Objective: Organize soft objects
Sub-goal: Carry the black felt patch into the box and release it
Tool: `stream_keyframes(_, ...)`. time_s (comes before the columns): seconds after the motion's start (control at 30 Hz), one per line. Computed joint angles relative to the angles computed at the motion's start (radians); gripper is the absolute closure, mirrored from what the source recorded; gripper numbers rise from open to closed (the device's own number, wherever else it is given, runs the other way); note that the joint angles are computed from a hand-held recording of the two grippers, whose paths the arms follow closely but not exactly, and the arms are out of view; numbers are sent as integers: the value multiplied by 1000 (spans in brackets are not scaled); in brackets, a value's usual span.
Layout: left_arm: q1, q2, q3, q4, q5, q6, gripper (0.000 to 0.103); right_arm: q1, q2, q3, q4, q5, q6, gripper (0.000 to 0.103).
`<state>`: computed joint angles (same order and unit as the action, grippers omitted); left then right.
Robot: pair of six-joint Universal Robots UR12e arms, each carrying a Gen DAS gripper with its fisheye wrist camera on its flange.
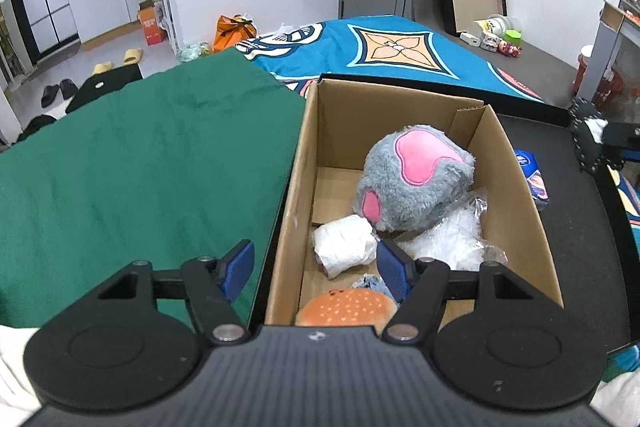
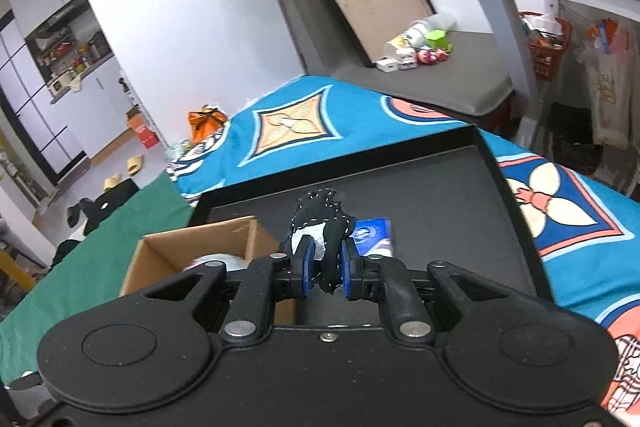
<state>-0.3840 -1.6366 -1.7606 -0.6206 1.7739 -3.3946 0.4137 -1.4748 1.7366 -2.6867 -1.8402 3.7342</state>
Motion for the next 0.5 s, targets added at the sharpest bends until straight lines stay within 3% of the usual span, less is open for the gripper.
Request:
stream_keyframes(0.13, 12, 13, -18, 21, -22, -9, 42, 18, 10, -17, -6, 11, -10, 88)
stream_keyframes(0.27, 25, 24, -31, 32, -43, -19, 55, 34, 21, -33, -4, 18, -15, 88)
stream_keyframes(0.5, 39, 39, -54, 35, -72, -36, 69, 60, 36, -54, 5, 27, -19, 88)
